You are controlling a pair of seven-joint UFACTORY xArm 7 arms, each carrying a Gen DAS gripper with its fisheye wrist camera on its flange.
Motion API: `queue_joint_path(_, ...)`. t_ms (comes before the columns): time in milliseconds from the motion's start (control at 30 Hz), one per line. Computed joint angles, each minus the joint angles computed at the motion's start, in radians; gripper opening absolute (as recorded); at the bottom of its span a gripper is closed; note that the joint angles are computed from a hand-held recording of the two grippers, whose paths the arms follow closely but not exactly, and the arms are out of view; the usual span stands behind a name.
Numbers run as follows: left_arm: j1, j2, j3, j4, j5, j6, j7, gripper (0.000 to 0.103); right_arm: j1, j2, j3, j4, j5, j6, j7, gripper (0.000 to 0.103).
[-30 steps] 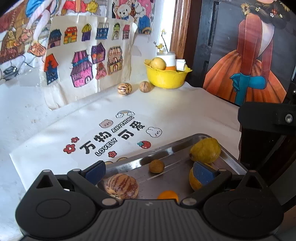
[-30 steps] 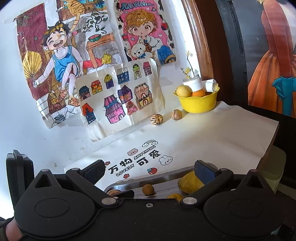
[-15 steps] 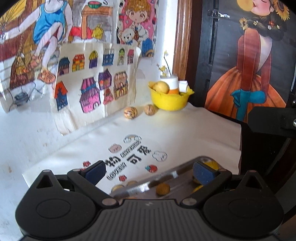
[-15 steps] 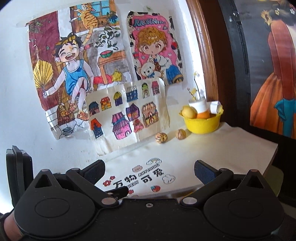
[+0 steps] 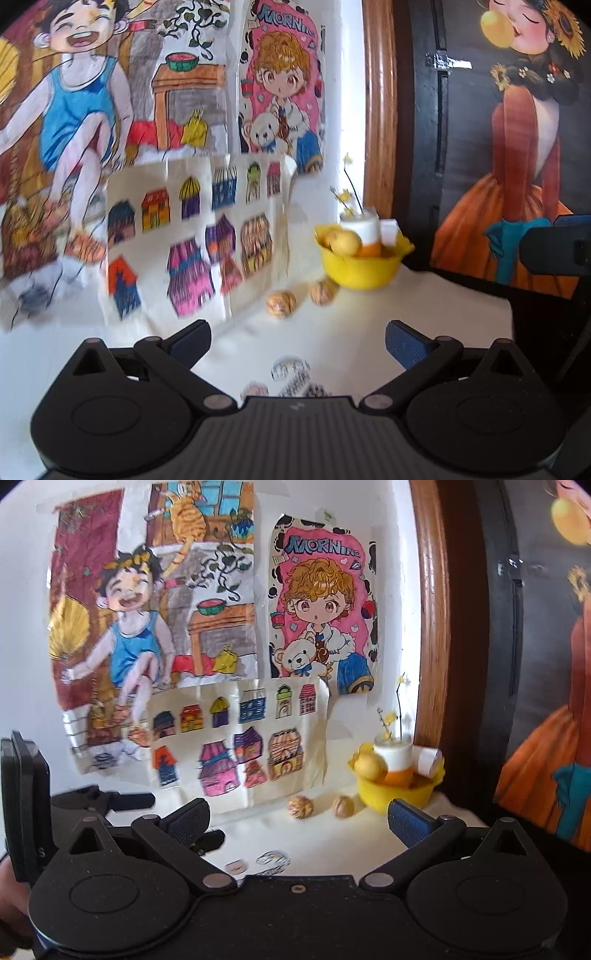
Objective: Organize fruits
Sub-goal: 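Withdraw both open tools from the tray toward the remaining fruits, then grasp the striped pepino with the left tool while the right tool grasps the brown round fruit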
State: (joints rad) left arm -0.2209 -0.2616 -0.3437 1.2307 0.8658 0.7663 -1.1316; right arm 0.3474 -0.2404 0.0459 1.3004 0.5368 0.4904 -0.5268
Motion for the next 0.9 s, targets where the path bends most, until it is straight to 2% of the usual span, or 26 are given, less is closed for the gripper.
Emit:
queue_joint_path(200, 0.019, 0.134, 0.058, 0.066, 0.095, -0.091, -0.026, 0.103, -0.041, 0.221, 0.019, 0.188, 0.007, 0.041, -0.042, 0.102)
queue_joint_path(333, -0.007, 0.257, 0.117, 0.129, 0.135, -0.103, -0.022, 0.102, -0.091, 0.388, 0.064, 0.34, 0.014, 0.086, -0.011, 0.102)
queue_joint_path(467, -0.035, 0.392, 0.186, 0.208, 0.155, -0.137, -0.018, 0.102, -0.119, 0.558, 0.107, 0.511, -0.034, 0.132, 0.048, 0.102)
queue_joint_path(767, -0.093, 0.635, 0.333, 0.393, 0.152, -0.241, -0.015, 0.102, -0.136, 0.854, 0.162, 0.855, -0.143, 0.249, 0.137, 0.102)
queue_joint_path(900, -0.088, 0.741, 0.354, 0.497, 0.039, -0.257, 0.071, 0.089, -0.125, 0.972, 0.164, 1.022, -0.178, 0.317, 0.172, 0.103)
